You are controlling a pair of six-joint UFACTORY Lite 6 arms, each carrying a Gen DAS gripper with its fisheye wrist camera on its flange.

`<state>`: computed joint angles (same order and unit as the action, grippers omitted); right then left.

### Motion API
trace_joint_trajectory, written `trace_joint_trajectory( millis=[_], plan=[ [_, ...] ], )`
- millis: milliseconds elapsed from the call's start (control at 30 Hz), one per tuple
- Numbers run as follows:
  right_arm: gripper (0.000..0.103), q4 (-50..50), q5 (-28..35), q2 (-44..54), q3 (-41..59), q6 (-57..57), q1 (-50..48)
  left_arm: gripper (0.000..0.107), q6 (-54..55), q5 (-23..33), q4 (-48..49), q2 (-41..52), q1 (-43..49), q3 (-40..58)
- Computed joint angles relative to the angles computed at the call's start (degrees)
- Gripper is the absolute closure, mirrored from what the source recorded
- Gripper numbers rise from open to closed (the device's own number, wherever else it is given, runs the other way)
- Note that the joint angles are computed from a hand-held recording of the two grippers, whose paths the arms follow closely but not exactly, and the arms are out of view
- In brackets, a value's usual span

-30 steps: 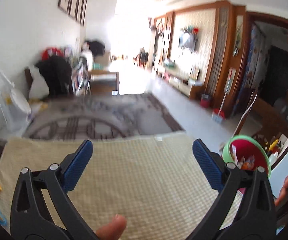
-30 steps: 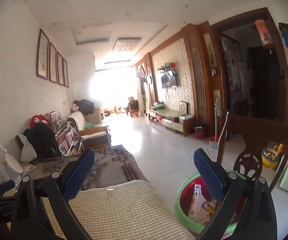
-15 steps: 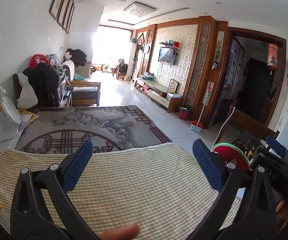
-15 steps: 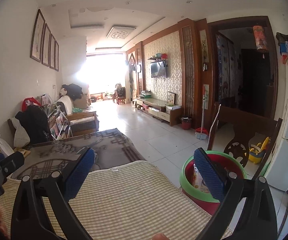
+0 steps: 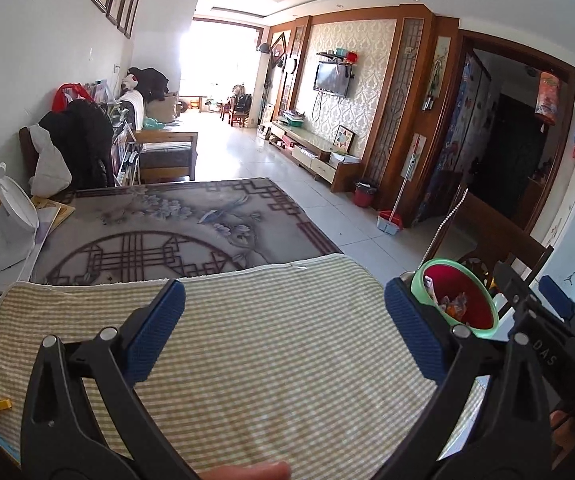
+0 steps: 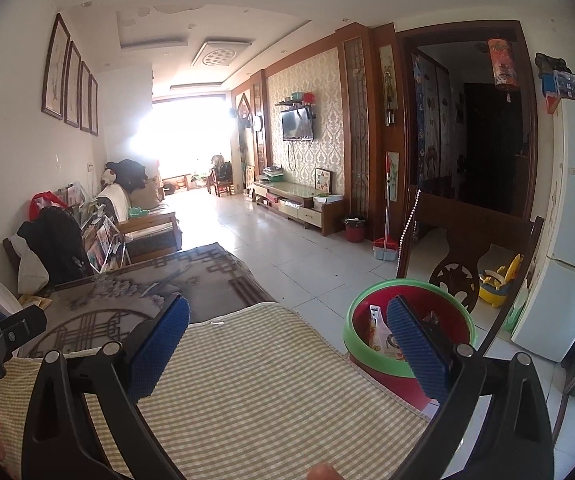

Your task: Collect trash

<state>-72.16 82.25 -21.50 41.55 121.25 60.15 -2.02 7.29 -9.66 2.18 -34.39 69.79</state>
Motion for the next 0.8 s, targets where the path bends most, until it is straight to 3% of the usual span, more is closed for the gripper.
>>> trace_joint_trajectory(
  millis=[333,800],
  plan=[
    [0.007,0.66,-1.50,1.33,1.53,-0.42,0.04,0.009,-3.82,3.64,4.14,0.87,1.35,1.72],
    [0.007,2.35,-2.89,2.78,4.21,-2.87,0.02,0.009,6.26,6.40,-5.35,0.62,2.58,2.46]
  ],
)
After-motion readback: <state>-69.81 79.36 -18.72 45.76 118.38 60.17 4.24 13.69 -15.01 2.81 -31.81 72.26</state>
